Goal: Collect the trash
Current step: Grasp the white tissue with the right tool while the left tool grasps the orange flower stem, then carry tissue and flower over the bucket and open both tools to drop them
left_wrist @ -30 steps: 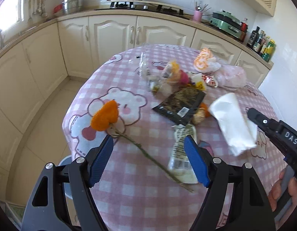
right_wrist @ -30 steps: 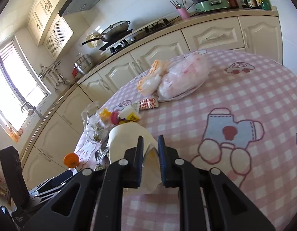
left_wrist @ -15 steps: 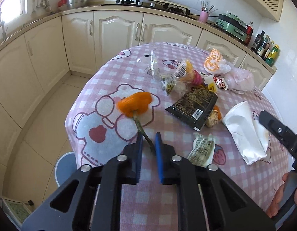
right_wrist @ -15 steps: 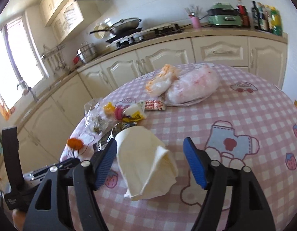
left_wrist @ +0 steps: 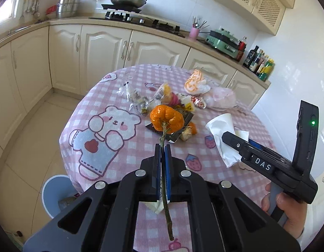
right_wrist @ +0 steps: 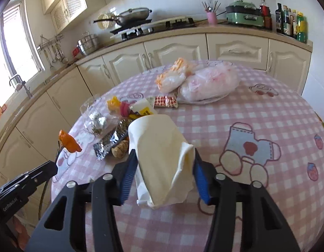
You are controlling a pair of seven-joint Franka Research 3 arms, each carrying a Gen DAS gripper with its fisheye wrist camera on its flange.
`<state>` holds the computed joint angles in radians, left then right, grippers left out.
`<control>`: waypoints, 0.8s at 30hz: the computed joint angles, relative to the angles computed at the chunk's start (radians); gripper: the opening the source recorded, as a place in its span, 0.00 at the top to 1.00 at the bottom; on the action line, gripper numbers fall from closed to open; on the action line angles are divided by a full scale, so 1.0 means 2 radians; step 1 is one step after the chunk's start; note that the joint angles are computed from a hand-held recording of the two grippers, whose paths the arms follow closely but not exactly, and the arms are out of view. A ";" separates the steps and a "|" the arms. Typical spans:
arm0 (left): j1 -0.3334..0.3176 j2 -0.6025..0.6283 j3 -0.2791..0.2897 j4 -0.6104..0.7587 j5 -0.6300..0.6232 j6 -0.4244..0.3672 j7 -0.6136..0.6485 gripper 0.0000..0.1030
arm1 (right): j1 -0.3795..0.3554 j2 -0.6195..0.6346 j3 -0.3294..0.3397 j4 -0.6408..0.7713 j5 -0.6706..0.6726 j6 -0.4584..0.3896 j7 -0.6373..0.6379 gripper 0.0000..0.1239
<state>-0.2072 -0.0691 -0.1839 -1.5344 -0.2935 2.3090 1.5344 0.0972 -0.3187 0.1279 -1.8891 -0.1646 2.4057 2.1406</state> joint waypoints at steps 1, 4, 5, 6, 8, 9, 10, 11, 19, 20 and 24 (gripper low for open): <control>0.001 -0.005 0.002 -0.005 -0.007 0.005 0.005 0.98 | -0.004 -0.007 0.006 -0.002 -0.013 0.004 0.011 0.60; 0.005 -0.025 0.012 -0.024 -0.027 0.016 0.014 0.98 | 0.001 -0.013 0.015 0.006 -0.019 0.019 0.013 0.60; 0.007 -0.033 0.016 -0.034 -0.031 0.021 0.015 0.98 | 0.005 -0.010 0.016 0.011 -0.016 0.025 0.010 0.60; 0.008 -0.040 0.020 -0.042 -0.033 0.024 0.017 0.98 | 0.012 -0.005 0.018 0.020 -0.010 0.029 0.002 0.60; 0.013 -0.056 0.028 -0.059 -0.033 0.027 0.014 0.98 | 0.029 0.013 0.023 0.039 0.005 0.040 -0.014 0.60; 0.017 -0.066 0.035 -0.071 -0.032 0.028 0.012 0.98 | 0.038 0.022 0.024 0.049 0.010 0.041 -0.022 0.60; 0.021 -0.074 0.040 -0.081 -0.028 0.029 0.010 0.98 | 0.046 0.034 0.027 0.061 0.015 0.042 -0.030 0.60; 0.027 -0.084 0.044 -0.093 -0.019 0.030 0.003 0.98 | 0.058 0.051 0.030 0.075 0.023 0.044 -0.039 0.60; 0.074 -0.113 0.077 -0.151 0.051 -0.008 -0.044 0.97 | 0.149 0.203 0.032 0.213 0.058 0.015 -0.091 0.60; 0.078 -0.112 0.080 -0.156 0.055 -0.012 -0.046 0.97 | 0.159 0.215 0.029 0.222 0.056 0.011 -0.092 0.60; 0.093 -0.093 0.087 -0.162 0.061 -0.029 -0.052 0.97 | 0.198 0.281 0.015 0.284 0.048 -0.016 -0.097 0.60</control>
